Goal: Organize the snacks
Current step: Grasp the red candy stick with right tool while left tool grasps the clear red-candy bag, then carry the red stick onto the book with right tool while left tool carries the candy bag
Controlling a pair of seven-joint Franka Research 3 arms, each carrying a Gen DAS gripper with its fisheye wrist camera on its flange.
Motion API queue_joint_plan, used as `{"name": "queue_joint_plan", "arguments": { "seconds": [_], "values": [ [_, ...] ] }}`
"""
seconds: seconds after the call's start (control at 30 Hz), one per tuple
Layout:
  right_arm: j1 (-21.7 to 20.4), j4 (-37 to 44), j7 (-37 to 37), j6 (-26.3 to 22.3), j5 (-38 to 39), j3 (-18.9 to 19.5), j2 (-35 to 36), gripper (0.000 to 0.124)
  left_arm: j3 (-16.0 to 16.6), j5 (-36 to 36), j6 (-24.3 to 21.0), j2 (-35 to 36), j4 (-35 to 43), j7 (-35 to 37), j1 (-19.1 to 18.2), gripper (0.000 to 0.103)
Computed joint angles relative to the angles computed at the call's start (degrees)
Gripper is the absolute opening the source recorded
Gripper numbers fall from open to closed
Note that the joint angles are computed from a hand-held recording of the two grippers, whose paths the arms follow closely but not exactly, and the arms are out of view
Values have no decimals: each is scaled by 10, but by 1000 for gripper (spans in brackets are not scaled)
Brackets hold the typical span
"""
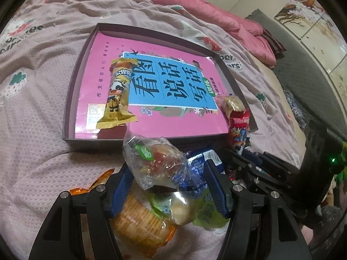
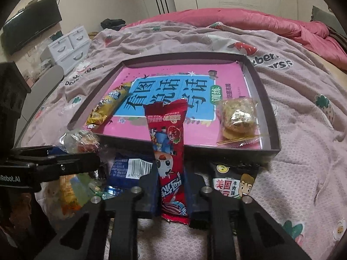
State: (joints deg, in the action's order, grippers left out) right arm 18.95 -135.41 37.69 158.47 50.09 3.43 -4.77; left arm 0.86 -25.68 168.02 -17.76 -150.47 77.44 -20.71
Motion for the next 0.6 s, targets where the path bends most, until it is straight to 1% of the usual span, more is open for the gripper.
{"name": "queue_joint_plan", "arguments": {
  "seconds": [0.07,0.1,0.13,0.17,0.2,0.4,0.47,0.53,0.6],
  "values": [
    [2,0,-12,2,7,0,-2,19,8,-14,1,6,4,7,-8,67],
    [3,-1,-16,3,10,0,-3,19,7,-18,0,9,6,7,-8,63],
    [3,-1,-19,2,11,-1,-4,18,5,-18,-1,12,8,6,-5,58],
    [3,-1,-21,2,13,-1,-5,18,3,-19,-3,14,9,7,-3,46],
    [3,-1,-22,2,14,-1,-5,18,1,-17,-8,17,11,6,1,43],
    [5,0,-41,2,40,-5,-12,18,-3,-31,-3,14,8,27,2,39],
    [5,0,-50,1,53,-7,-15,18,-2,-33,1,6,5,34,-1,37],
    [5,3,-61,-5,70,-11,-17,18,-10,-18,8,-3,0,27,6,35],
    [5,3,-69,-7,83,-12,-20,18,-10,-5,14,-10,-3,22,4,34]
  ]
}}
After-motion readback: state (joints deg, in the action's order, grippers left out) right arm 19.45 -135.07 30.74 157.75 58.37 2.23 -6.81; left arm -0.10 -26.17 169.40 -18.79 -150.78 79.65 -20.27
